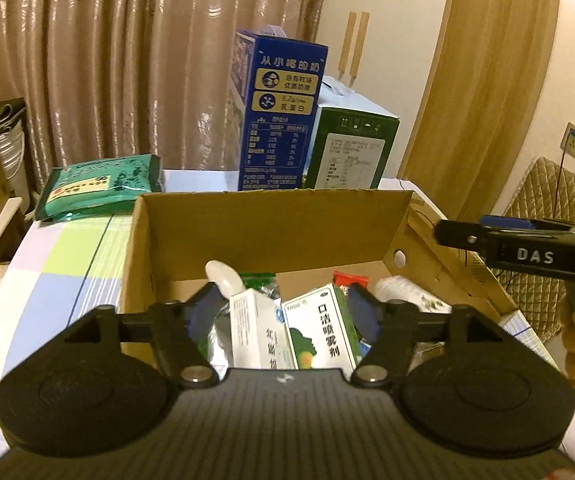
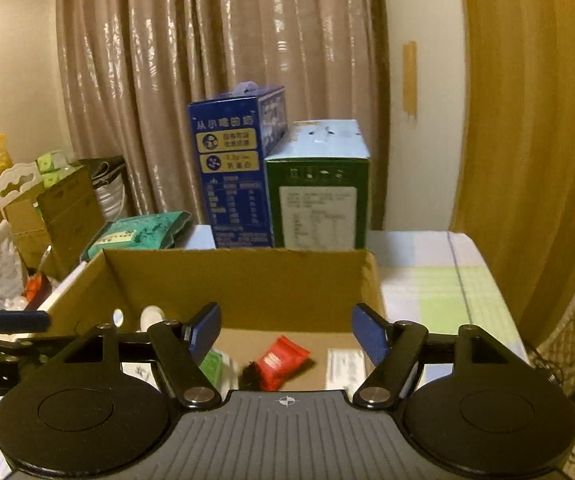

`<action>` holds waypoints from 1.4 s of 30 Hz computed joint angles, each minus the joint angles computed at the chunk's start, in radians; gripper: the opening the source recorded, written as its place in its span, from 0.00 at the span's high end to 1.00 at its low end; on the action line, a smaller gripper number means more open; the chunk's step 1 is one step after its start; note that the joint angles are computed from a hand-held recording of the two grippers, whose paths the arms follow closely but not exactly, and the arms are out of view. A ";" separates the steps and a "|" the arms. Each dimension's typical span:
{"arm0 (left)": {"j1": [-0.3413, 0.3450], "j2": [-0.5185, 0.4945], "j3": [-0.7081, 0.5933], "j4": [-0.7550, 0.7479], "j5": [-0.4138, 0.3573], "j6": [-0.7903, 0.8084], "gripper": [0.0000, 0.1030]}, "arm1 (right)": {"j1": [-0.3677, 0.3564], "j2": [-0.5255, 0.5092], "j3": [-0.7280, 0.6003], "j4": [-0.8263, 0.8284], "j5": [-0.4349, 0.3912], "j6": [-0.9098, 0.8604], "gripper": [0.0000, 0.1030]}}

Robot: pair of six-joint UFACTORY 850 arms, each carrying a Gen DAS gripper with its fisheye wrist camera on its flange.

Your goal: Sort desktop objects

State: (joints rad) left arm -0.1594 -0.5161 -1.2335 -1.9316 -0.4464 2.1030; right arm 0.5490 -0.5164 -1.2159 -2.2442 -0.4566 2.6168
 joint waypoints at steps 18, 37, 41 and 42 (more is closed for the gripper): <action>0.017 0.368 0.411 -0.414 0.031 0.362 0.01 | 0.158 0.298 0.293 0.328 -0.007 -0.149 0.02; 0.063 0.766 0.670 0.111 0.154 -0.187 0.01 | 0.435 0.475 0.410 0.740 -0.147 -0.429 0.02; 0.063 0.835 0.712 0.207 0.178 -0.288 0.01 | 0.483 0.510 0.439 0.784 -0.187 -0.430 0.02; 0.066 0.853 0.722 0.239 0.176 -0.322 0.01 | 0.493 0.517 0.443 0.797 -0.198 -0.435 0.02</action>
State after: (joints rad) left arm -0.0929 0.3371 -0.5111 -1.6925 -0.2700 1.7814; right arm 1.0421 0.0010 -0.7725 -1.4472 -0.6547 2.1814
